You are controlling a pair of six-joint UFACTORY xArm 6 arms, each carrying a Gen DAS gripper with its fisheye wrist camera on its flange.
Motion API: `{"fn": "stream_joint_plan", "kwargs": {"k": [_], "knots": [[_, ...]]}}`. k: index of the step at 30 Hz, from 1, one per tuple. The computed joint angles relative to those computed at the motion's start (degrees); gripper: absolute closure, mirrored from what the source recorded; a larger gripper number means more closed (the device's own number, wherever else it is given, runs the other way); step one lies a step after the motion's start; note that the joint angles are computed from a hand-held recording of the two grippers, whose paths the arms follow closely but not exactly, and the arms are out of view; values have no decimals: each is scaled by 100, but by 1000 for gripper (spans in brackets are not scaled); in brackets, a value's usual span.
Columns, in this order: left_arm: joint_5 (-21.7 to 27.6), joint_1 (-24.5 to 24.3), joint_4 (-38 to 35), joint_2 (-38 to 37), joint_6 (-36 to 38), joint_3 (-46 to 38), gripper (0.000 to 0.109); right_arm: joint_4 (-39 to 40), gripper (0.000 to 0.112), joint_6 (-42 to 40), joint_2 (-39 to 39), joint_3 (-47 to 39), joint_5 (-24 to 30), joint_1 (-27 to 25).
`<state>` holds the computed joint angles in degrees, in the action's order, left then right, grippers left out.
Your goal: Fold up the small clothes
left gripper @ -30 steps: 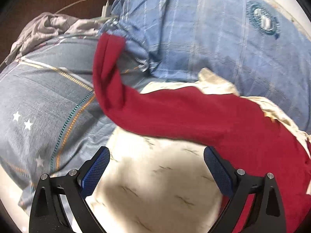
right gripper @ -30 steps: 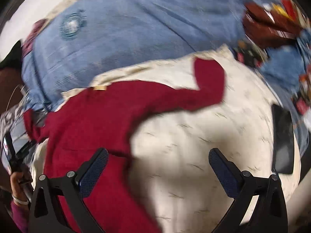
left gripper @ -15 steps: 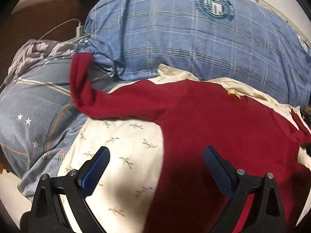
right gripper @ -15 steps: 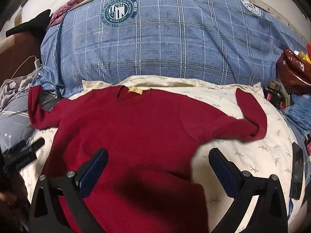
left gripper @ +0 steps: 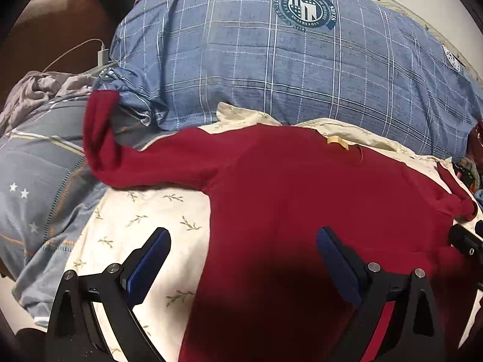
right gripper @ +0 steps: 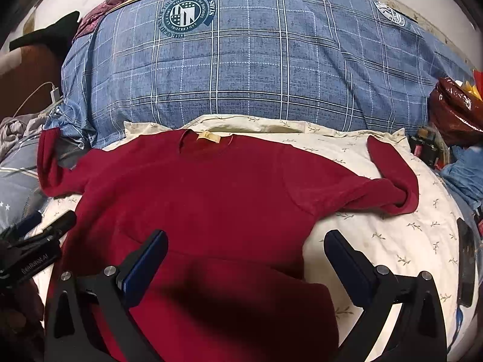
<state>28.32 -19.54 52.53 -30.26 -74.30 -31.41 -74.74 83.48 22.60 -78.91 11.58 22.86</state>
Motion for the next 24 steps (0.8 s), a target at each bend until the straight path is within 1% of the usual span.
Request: {"fn": "stream_joint_plan", "kwargs": {"k": [4,6,11,18,21,24], "knots": [[-188,163,-98,130,181,-38,11,221,10,-167,107,-82,58,29],[-279,244,-37,162,155,-42,11,293,10,-221,153,-123,106,52],[-394,320,-31,388,79,-136,11,792,10,-711,270,-219,167,104],[-378,285,346,475,-234,-190,11,1153,9,-1031,342,-266,144,142],[-415,299,384,491,-264,-157,11,1388,10,-1252,384,-333,151,171],[-415,303,454,510,-313,-155,11,1476,10,-1281,429,-447,124,198]]}}
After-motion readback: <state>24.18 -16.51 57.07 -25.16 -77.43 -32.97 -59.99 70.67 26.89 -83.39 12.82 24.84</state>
